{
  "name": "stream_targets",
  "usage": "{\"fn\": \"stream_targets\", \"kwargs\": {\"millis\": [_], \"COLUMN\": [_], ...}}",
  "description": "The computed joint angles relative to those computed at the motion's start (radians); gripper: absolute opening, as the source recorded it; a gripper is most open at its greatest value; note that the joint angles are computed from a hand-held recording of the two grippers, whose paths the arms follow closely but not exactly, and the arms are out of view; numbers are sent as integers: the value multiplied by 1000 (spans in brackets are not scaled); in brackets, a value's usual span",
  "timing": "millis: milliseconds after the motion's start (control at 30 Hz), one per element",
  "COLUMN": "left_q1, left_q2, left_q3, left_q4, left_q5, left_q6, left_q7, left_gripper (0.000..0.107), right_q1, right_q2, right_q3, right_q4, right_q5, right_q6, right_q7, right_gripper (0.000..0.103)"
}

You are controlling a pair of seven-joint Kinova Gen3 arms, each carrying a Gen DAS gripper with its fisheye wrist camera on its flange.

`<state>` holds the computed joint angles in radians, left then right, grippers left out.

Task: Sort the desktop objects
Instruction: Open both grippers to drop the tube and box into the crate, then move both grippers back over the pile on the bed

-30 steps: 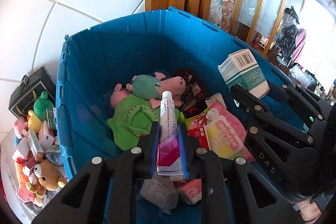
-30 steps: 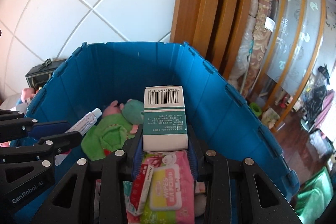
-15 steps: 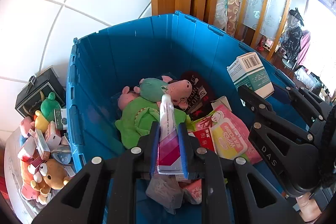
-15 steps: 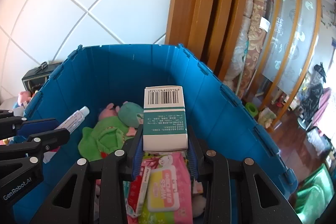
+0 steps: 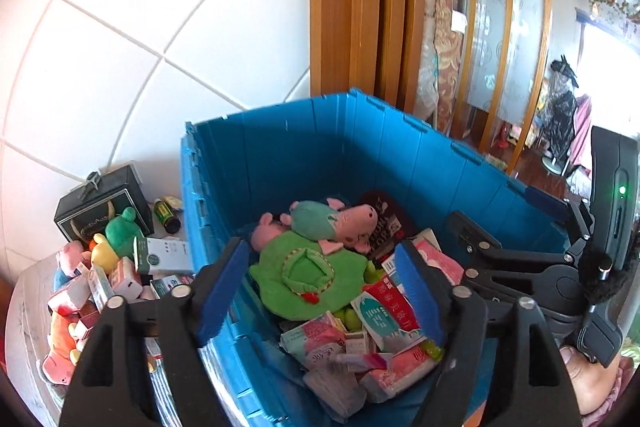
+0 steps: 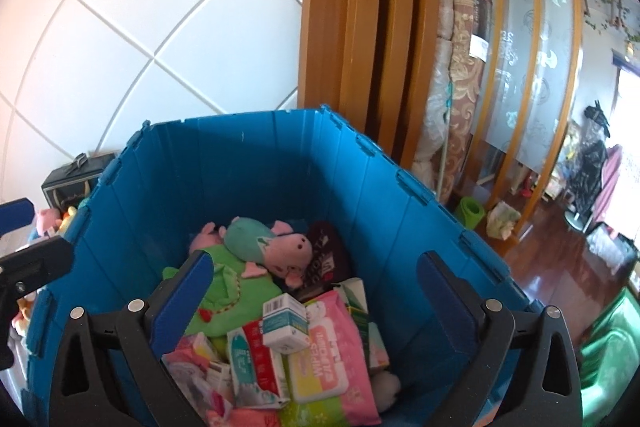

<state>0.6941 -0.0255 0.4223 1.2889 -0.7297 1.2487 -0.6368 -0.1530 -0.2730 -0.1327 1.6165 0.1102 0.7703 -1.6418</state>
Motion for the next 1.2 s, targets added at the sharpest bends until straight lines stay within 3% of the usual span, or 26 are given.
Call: {"fn": "stream_targets", "kwargs": {"millis": [133, 267, 367, 533, 867, 1200], "left_q1": [-34, -80, -109, -196, -263, -386], "left_q2": [-96, -214, -318, -472, -704, -797], "left_q3": [11, -11, -65, -107, -420, -704], "left_q4": [96, 208, 303, 435, 593, 755], "left_q5": [-7, 49, 112, 142, 264, 235], "left_q6": [-47, -108, -159, -151, -37, -27], "left_q7": [45, 20, 2, 8, -207, -411], "left_gripper": [80, 80, 80, 80, 80, 80], "right_q1": [-28, -64, -75, -96, -106, -58], "right_q2": [-81, -152, -188, -205, -160, 35], "right_q3": [13, 18, -20, -117, -400, -691], "right_q4": [52, 96, 113, 109, 86, 47], "right_q5": [-42, -100, -121, -141, -82, 118], "right_q6": [-51, -97, -122, -131, -158, -90], "right_q7": [24, 57, 53, 19, -114, -346], "right_gripper": [103, 103, 103, 103, 103, 103]}}
